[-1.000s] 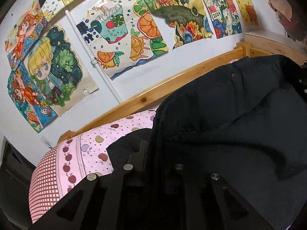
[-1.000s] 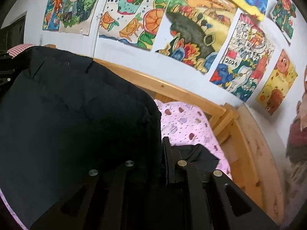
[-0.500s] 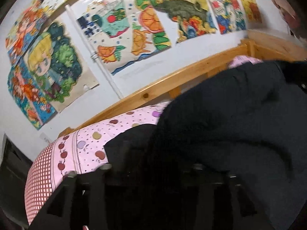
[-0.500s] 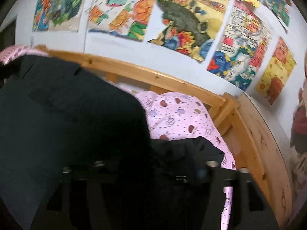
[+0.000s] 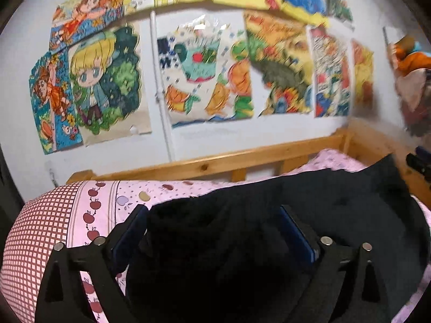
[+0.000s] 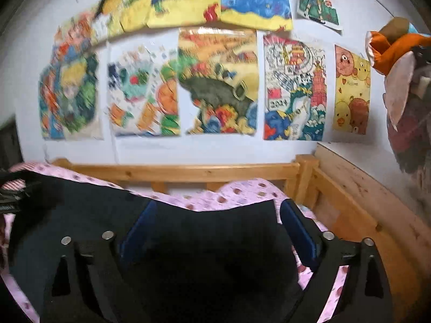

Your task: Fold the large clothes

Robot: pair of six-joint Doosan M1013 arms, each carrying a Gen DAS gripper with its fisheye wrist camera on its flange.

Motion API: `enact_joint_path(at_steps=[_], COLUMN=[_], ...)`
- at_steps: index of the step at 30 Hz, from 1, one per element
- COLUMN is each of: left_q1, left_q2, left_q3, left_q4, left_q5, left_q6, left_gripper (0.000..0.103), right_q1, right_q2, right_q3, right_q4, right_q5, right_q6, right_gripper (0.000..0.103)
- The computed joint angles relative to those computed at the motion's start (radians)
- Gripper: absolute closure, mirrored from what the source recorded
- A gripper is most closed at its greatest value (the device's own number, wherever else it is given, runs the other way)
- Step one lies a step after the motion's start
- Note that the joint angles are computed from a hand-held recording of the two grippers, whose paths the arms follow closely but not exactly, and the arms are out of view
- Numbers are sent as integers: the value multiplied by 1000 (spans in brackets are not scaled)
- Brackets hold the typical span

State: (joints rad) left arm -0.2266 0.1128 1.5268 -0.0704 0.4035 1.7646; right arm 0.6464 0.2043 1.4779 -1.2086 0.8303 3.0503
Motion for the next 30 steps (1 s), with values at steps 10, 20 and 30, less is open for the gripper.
enact_joint_path(at_steps=[10, 20, 30], left_q1=[45, 11, 11], left_q2=[-68, -16, 81], left_q3=[122, 92, -30], left_q4=[-692, -581, -484], left_q5=[119, 179, 217], left_q6=[752, 717, 465], left_gripper=[3, 3, 0], right_q1=[45, 16, -51], right_q2=[-15, 22, 71], right_q3=[71, 29, -29], right_q4=[149, 393, 516], right_q5=[-200, -216, -232], right_q6=[-260, -442, -453], right_gripper=[12, 12, 9])
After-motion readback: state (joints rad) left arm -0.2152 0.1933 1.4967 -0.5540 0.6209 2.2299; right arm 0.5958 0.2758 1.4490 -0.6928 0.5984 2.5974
